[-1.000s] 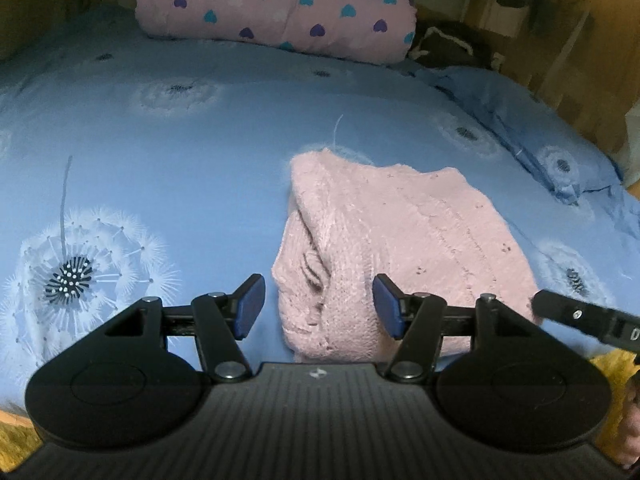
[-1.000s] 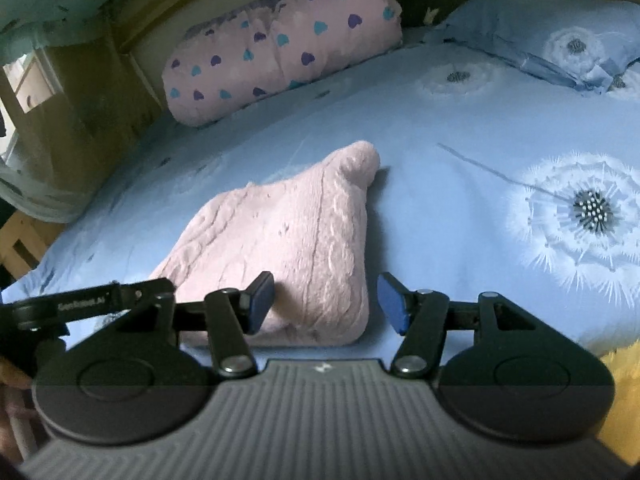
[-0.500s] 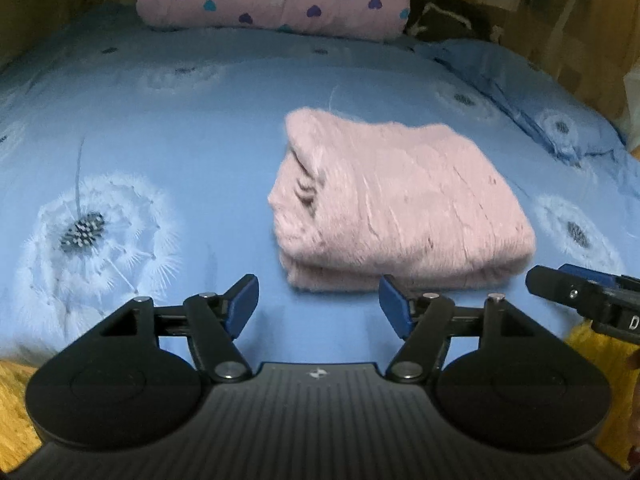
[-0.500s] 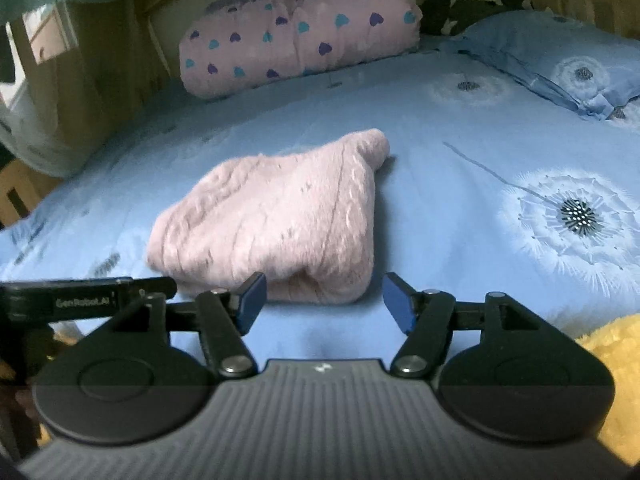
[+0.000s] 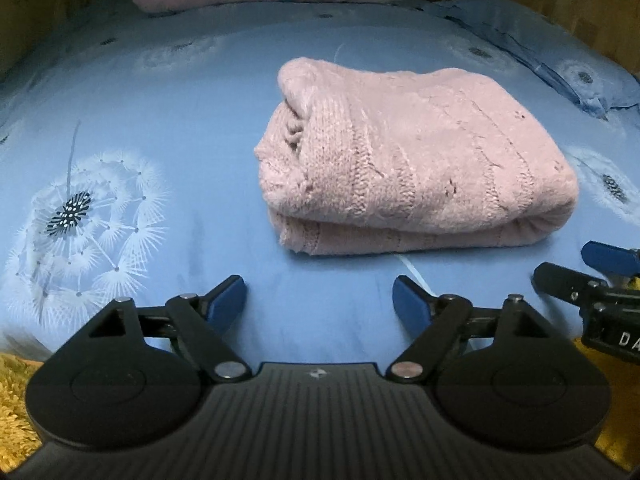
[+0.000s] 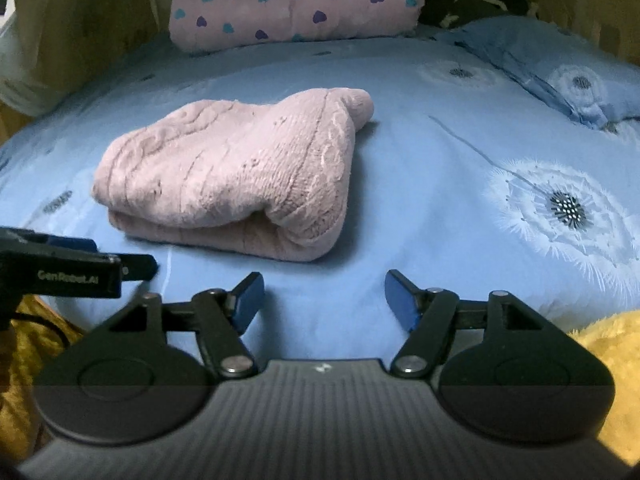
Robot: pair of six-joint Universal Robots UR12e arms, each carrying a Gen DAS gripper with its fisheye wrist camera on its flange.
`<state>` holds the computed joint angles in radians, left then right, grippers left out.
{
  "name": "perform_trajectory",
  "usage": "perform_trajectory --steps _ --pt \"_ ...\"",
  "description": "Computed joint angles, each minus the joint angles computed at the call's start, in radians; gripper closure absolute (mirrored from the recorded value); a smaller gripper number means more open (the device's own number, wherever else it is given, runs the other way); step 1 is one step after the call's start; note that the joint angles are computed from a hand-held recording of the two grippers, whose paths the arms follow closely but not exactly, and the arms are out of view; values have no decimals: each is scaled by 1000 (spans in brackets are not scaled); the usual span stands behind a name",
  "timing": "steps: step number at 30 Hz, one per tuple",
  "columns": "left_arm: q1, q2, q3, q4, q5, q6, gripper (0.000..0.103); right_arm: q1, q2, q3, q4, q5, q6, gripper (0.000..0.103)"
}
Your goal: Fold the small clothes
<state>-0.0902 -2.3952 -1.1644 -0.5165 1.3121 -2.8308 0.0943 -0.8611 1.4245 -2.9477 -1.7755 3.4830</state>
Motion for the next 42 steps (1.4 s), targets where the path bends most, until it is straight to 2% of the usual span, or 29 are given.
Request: perform_trajectory --steps 6,12,42 --pt "0 -13 13 3 9 -15 10 1 10 -3 -12 -9 1 33" --pt "-1 -17 16 8 14 -16 8 3 16 -4 -24 -9 -7 26" --pt "0 -19 15 15 12 -15 6 8 21 -9 -31 -21 -14 22"
